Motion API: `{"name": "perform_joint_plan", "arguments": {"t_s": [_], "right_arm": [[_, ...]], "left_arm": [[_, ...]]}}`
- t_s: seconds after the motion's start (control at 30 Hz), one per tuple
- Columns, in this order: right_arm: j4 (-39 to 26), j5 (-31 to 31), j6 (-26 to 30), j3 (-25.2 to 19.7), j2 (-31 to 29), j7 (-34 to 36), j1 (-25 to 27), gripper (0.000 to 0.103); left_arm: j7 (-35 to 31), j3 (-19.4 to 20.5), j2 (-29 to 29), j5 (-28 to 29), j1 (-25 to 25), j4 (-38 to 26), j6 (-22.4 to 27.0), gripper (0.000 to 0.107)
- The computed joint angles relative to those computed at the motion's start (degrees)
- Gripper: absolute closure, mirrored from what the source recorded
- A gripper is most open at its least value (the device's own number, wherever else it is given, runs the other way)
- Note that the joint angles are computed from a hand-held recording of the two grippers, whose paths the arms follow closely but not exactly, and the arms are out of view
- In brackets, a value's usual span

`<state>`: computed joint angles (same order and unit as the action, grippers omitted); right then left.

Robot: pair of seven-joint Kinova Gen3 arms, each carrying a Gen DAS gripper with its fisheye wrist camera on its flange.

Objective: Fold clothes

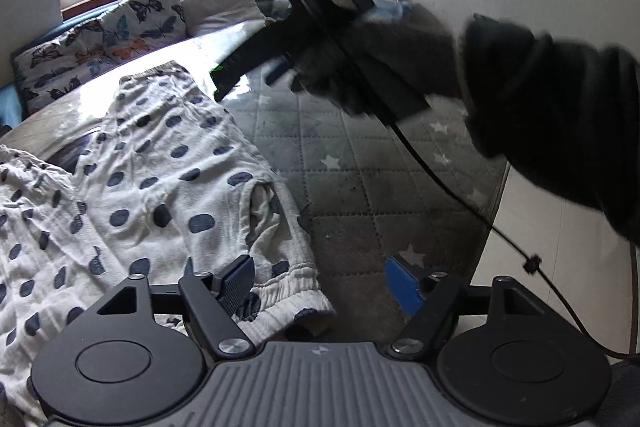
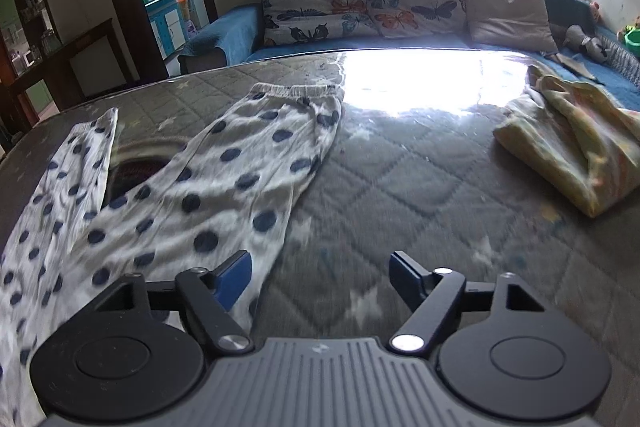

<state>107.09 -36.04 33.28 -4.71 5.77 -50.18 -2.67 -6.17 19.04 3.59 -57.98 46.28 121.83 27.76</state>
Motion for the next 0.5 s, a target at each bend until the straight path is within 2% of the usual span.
{"name": "perform_joint_plan", "arguments": {"t_s": [0.23,0.4,0.5], "right_arm": [[-10.9,4.4,3.0,-0.9,7.9,-9.0,-1.3,0.038],[-18.8,6.4,4.5,-2.2,13.8,-16.2,-1.3,0.045],[-22.8,8.5,5.2,-2.7,16.7,-19.9,-1.9,0.047]], "left_arm": [[-5.6,-1.9,2.3,4.8,-0.6,-1.6,-1.8,0.039],[-8.7,-3.4,3.1,7.8,-0.4,-2.1,-2.0,0.054],[-8.6,-4.2,3.4,7.5,0.3,-2.1,-1.7,0.056]]}}
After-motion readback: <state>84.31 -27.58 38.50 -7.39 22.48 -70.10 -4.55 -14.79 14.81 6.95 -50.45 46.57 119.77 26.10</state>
